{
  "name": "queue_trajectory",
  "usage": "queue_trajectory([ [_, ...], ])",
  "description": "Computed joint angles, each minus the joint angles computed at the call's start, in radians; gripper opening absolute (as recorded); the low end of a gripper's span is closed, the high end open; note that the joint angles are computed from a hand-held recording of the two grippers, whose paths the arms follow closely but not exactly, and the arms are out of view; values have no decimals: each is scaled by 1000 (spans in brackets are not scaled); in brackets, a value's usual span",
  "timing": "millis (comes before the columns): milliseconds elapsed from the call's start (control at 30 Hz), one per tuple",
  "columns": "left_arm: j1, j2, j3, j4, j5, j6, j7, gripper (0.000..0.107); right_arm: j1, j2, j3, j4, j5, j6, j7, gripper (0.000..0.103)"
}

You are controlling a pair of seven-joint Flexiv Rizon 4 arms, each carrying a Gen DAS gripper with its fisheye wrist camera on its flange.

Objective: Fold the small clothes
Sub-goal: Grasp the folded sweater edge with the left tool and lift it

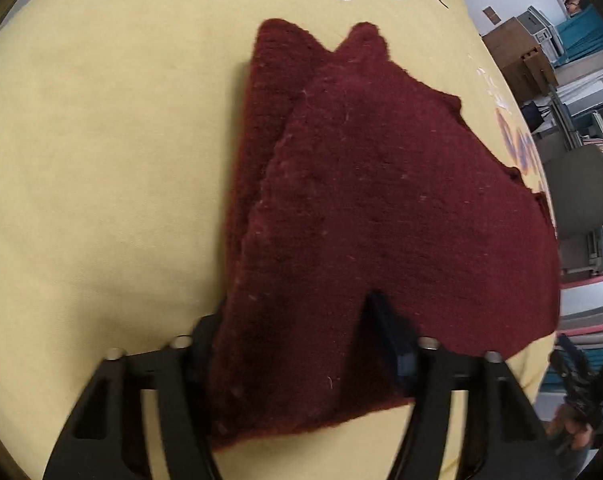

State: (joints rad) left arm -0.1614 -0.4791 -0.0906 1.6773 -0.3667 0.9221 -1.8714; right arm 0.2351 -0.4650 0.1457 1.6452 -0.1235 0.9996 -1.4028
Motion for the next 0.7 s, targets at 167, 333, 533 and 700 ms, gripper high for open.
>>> queue_trajectory([
  [167, -14, 4, 6, -28, 16, -14, -14, 30, -9, 4, 2, 6, 12, 2, 1, 103],
  [333, -30, 20, 13, -71, 62, -29, -28, 28, -28, 11, 8, 3, 39, 21, -11, 103],
  [533, -56, 12, 5, -190, 93, -81, -42, 28, -49, 40, 3, 18, 66, 56, -3, 103],
  [700, -98, -62, 3, -378, 144, -175, -51, 27, -74, 61, 1, 23, 83, 79, -13, 103],
])
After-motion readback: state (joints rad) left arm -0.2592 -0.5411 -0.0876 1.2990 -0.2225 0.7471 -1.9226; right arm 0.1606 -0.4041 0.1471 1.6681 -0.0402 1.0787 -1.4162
